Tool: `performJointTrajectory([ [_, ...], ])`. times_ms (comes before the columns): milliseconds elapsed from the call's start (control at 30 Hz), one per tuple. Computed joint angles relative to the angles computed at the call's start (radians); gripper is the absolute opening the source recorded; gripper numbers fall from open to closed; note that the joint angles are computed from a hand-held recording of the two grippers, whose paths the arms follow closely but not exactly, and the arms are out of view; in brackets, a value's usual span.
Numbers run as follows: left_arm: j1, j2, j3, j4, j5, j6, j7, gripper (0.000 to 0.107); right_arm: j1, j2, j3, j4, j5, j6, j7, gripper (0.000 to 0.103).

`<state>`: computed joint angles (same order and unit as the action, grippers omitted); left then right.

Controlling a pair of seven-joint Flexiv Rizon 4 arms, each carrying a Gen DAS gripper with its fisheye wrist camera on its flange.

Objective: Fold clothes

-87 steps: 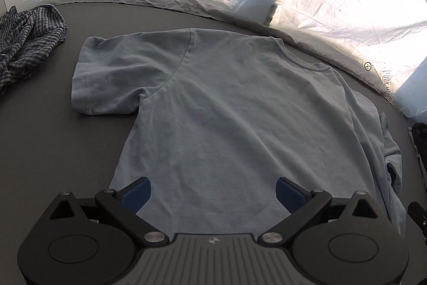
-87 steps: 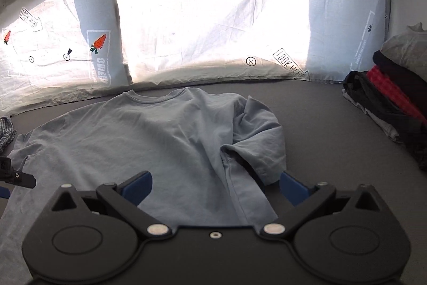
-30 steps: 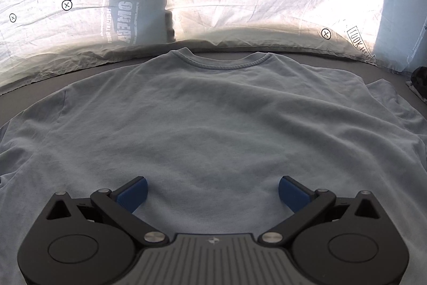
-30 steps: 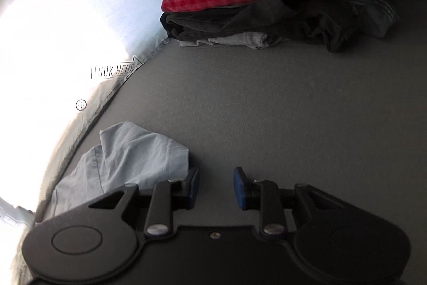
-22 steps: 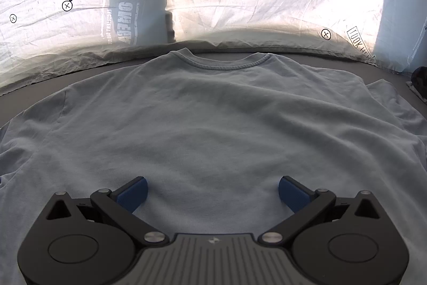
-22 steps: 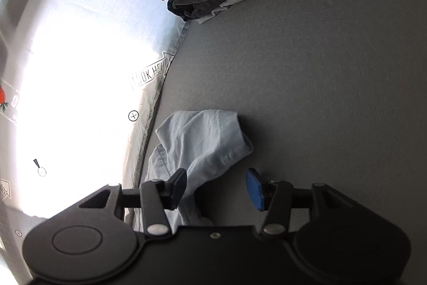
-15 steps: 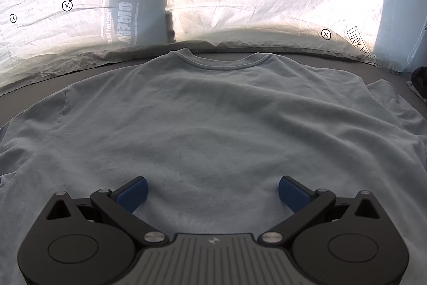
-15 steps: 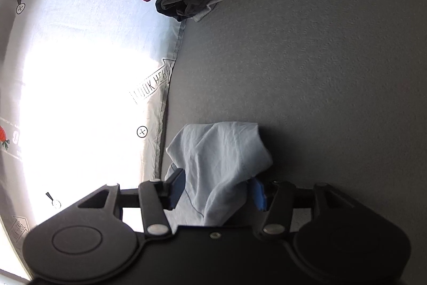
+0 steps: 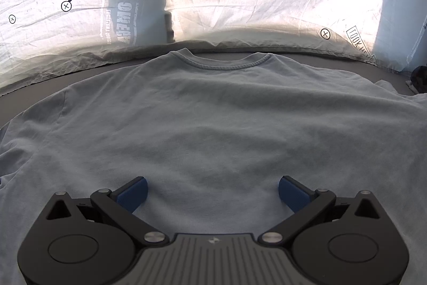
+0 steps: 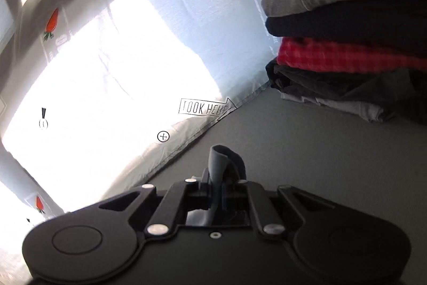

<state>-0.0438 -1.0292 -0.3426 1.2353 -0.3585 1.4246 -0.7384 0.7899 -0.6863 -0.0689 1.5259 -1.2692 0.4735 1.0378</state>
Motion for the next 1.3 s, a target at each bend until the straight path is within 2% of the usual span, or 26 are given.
performJointTrajectory([
  [100,-0.001,0.0,0.002,0.0,0.0,-0.001,-0.003,0.103,-0.047,-0.026,0.075,-0.034,0.175,0.05,-0.1,0.014],
  [133,-0.005,0.0,0.009,-0.005,0.0,-0.007,-0.007,0.103,-0.046,-0.018,0.069,-0.009,0.215,0.101,-0.057,0.015],
  [167,-0.009,0.0,0.016,-0.012,0.001,-0.016,-0.011,0.103,-0.033,-0.012,0.057,0.006,0.226,0.106,-0.009,0.021],
  [233,-0.014,-0.001,0.027,-0.022,0.001,-0.032,-0.017,0.103,0.002,-0.01,0.035,-0.002,0.243,0.04,0.008,0.032],
  [267,-0.014,-0.001,0.028,-0.024,0.001,-0.037,-0.016,0.103,0.006,-0.008,0.026,-0.008,0.241,0.016,-0.008,0.043],
  [300,-0.015,-0.002,0.03,-0.028,0.001,-0.04,-0.016,0.103,0.01,-0.008,0.019,-0.012,0.233,0.003,-0.016,0.047],
  [400,-0.011,-0.004,0.021,-0.023,-0.001,-0.027,-0.01,0.103,-0.01,0.026,0.015,0.031,0.195,-0.011,-0.078,0.047],
  [433,-0.011,-0.005,0.021,-0.023,-0.001,-0.024,-0.011,0.103,-0.029,0.041,0.018,0.058,0.168,0.024,-0.102,0.049],
  [467,-0.012,-0.004,0.023,-0.023,-0.001,-0.024,-0.013,0.103,-0.067,0.04,0.02,0.074,0.137,0.102,-0.129,0.052],
  [533,-0.015,-0.005,0.027,-0.027,-0.001,-0.029,-0.016,0.103,-0.136,0.025,0.018,0.086,0.099,0.255,-0.194,0.052],
  [600,-0.014,-0.006,0.026,-0.031,0.0,-0.036,-0.013,0.103,-0.171,-0.006,0.026,0.057,0.142,0.327,-0.29,0.052],
  [633,-0.014,-0.006,0.026,-0.032,0.0,-0.04,-0.011,0.103,-0.171,-0.02,0.026,0.036,0.173,0.328,-0.341,0.054],
  [667,-0.014,-0.005,0.027,-0.034,0.0,-0.044,-0.01,0.103,-0.162,-0.027,0.014,0.026,0.18,0.325,-0.368,0.046],
  [700,-0.014,-0.005,0.028,-0.036,0.0,-0.048,-0.009,0.103,-0.153,-0.034,0.003,0.015,0.186,0.321,-0.394,0.021],
  [733,-0.015,-0.006,0.029,-0.036,-0.001,-0.049,-0.009,0.103,-0.146,-0.041,-0.007,0.004,0.191,0.316,-0.419,0.004],
  [767,-0.015,-0.005,0.028,-0.035,-0.002,-0.045,-0.009,0.103,-0.123,-0.045,-0.022,-0.01,0.184,0.289,-0.435,0.002],
  [833,-0.014,-0.006,0.025,-0.031,-0.004,-0.034,-0.008,0.103,-0.085,-0.061,-0.038,-0.054,0.174,0.222,-0.51,0.002],
  [933,-0.023,-0.006,0.038,-0.037,-0.004,-0.04,-0.022,0.103,-0.06,-0.091,-0.037,-0.13,0.169,0.211,-0.636,0.002],
  [1033,-0.028,-0.007,0.047,-0.042,-0.001,-0.043,-0.032,0.103,-0.074,-0.134,-0.034,-0.178,0.18,0.357,-0.639,0.002],
  [1100,-0.026,-0.009,0.041,-0.04,0.0,-0.034,-0.031,0.103,-0.085,-0.19,0.004,-0.247,0.279,0.378,-0.75,0.004],
  [1133,-0.026,-0.009,0.041,-0.04,0.001,-0.034,-0.032,0.103,-0.074,-0.214,0.012,-0.283,0.319,0.344,-0.796,0.005],
  [1233,-0.028,-0.01,0.047,-0.049,0.003,-0.049,-0.035,0.103,-0.036,-0.198,-0.042,-0.258,0.339,0.366,-0.733,0.01],
  [1300,-0.021,-0.012,0.036,-0.046,0.003,-0.042,-0.026,0.103,-0.018,-0.155,-0.105,-0.174,0.302,0.469,-0.565,0.022],
])
